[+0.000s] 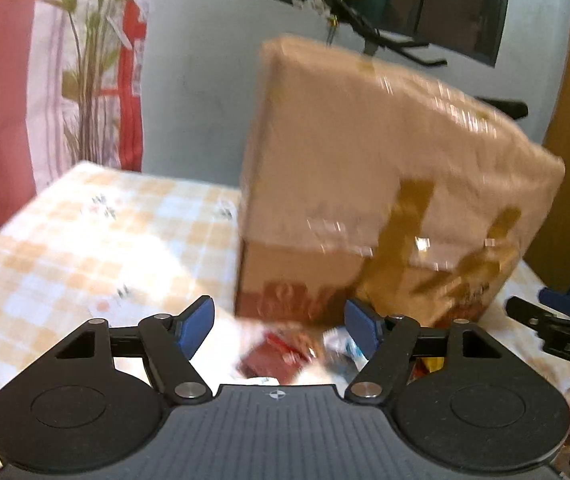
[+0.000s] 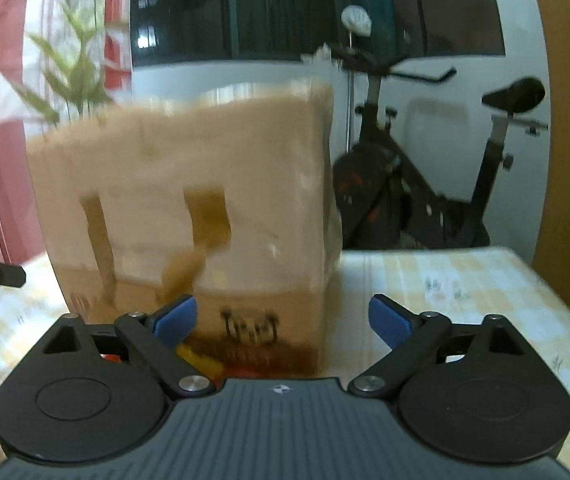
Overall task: Organize snacks
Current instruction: 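Withdraw both tools from the box back toward the snack pile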
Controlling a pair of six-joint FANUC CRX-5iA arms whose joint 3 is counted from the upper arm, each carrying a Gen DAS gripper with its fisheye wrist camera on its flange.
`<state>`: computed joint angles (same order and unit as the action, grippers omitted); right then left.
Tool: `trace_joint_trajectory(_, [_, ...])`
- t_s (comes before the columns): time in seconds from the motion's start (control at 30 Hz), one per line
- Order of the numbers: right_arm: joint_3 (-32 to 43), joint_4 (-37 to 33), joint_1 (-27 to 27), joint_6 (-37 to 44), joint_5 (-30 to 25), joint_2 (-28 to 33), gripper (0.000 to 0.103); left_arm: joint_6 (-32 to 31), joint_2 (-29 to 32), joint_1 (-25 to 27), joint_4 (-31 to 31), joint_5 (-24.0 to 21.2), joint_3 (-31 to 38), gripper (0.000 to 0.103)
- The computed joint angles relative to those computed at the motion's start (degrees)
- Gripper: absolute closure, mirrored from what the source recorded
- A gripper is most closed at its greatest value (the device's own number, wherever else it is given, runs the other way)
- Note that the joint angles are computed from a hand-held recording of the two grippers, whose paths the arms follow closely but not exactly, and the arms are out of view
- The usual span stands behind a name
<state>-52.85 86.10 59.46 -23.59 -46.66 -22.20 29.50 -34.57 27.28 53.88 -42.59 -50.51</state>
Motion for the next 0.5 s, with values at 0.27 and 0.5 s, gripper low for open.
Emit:
trace_joint_trajectory(0.27, [1.3,-6.3,0.6,8.6,0.9,4.6,0.021,-0.5,1.0,-2.0,-2.4,0.3,-0.6,0.033])
trace_joint_trajectory(0.5, [2.9,-12.6,0.5,13.4,3.3,5.8,0.022,1.0,1.3,-2.3,-4.0,1.4,-1.2,0.033])
